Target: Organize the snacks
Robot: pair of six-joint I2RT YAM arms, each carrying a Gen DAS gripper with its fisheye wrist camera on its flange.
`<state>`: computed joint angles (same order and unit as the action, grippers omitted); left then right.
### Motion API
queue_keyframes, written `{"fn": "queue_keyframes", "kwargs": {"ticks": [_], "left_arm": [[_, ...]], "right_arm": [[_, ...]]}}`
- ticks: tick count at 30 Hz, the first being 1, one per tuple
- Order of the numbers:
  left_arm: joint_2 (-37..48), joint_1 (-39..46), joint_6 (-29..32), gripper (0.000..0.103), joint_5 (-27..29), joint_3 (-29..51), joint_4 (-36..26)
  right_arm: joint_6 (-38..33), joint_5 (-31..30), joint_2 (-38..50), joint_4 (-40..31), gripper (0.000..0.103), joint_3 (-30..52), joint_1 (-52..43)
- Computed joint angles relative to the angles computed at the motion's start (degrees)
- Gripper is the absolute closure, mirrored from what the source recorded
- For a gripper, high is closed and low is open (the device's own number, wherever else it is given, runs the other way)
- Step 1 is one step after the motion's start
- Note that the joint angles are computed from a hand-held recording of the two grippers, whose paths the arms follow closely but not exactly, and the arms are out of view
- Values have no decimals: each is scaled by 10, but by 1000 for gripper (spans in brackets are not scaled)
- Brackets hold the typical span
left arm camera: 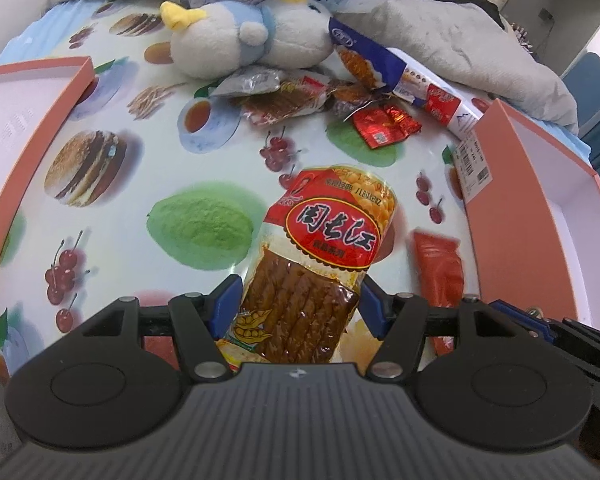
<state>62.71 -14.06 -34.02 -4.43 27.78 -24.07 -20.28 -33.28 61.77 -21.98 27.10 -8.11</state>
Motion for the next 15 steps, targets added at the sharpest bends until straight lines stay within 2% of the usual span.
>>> {"fn": "queue_keyframes", "kwargs": {"ticks": [4, 5, 9, 10, 12, 15], "left_arm": [[-5, 9, -2, 36, 4, -15, 6], [-5, 11, -2, 36, 5, -18, 9], [0, 13, -5, 36, 3, -25, 16], [0, 13, -5, 36, 2, -26, 17], [1, 15, -5, 36, 1, -29, 20], [0, 20, -2, 36, 2, -33, 22]], "right_arm": [[1, -1, 0, 32, 85, -24, 3], [4, 1, -3, 40, 72, -30, 5], [22, 4, -25, 73, 49, -56, 23], [39, 22, -40, 90, 44, -70, 35], [86, 91, -76, 132, 43, -103, 78], [135, 199, -78, 190, 43, -133, 150]]}}
